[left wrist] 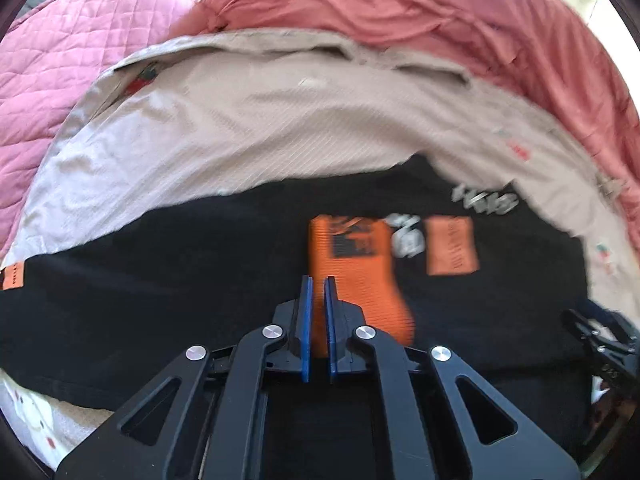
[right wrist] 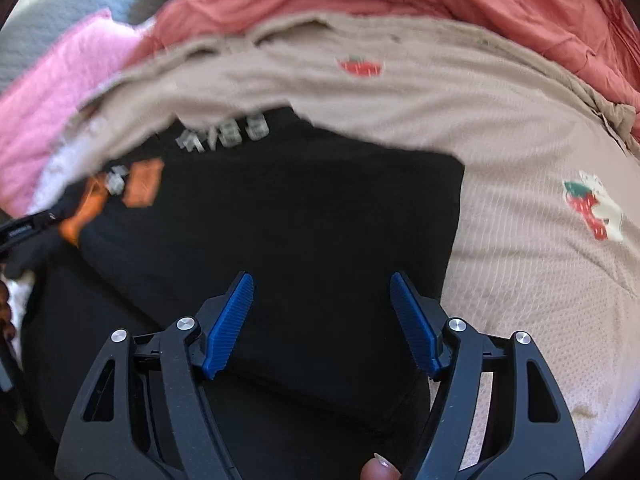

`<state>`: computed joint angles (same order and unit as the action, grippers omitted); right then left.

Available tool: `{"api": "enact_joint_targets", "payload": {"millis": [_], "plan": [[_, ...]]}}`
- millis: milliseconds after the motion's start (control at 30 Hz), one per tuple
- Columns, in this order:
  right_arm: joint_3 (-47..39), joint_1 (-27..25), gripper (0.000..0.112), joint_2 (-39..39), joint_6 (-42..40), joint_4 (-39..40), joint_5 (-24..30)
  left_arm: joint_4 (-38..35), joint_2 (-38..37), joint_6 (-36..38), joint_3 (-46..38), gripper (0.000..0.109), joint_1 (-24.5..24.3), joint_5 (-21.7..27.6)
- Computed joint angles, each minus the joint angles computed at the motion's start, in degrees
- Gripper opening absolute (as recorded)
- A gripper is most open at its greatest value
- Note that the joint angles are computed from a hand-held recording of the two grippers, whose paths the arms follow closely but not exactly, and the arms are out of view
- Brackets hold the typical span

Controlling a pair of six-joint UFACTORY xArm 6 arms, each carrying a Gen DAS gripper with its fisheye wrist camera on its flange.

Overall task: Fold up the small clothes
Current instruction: 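Lay the cuff flat on the shirt body and open the left gripper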

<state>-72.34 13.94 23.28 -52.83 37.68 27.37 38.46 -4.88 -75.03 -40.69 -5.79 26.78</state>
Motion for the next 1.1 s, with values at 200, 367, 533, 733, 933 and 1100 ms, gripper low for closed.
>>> {"api": "enact_joint_targets", "payload": {"millis": [200, 367, 533, 733, 933, 1100], "plan": [[0.9, 0.1, 0.064, -1.6, -5.0, 4.9, -0.3, -0.6, -3.0, -1.5, 4.3, 0.005, 1.9, -4.6], [-0.5, -1.3, 0.069, -1.7, -4.5, 9.7, -1.7, -1.6, -2.6, -0.4, 3.3, 0.026, 2.8, -10.7], [-2.8, -3.1, 0.069, 0.7, 3.2, 5.5, -0.3, -15.7, 4.4, 9.6, 0.6, 0.053, 2.3, -12.7], [-3.6, -4.0, 0.069, 1.8, 7.1, 4.1, -1.2, -4.4, 4.2, 2.9, -0.9, 0.017, 0.6, -11.1], [-2.8, -3.0, 0.069, 0.9, 2.4, 7.7, -1.4, 0.2, 0.7, 0.9, 0.3, 0.017, 0.3, -7.6], [0.3, -0.4, 0.069, -1.2, -6.0, 10.5, -1.5, 0.6, 2.9, 1.5, -0.5, 0.024, 0.2, -5.1]]}}
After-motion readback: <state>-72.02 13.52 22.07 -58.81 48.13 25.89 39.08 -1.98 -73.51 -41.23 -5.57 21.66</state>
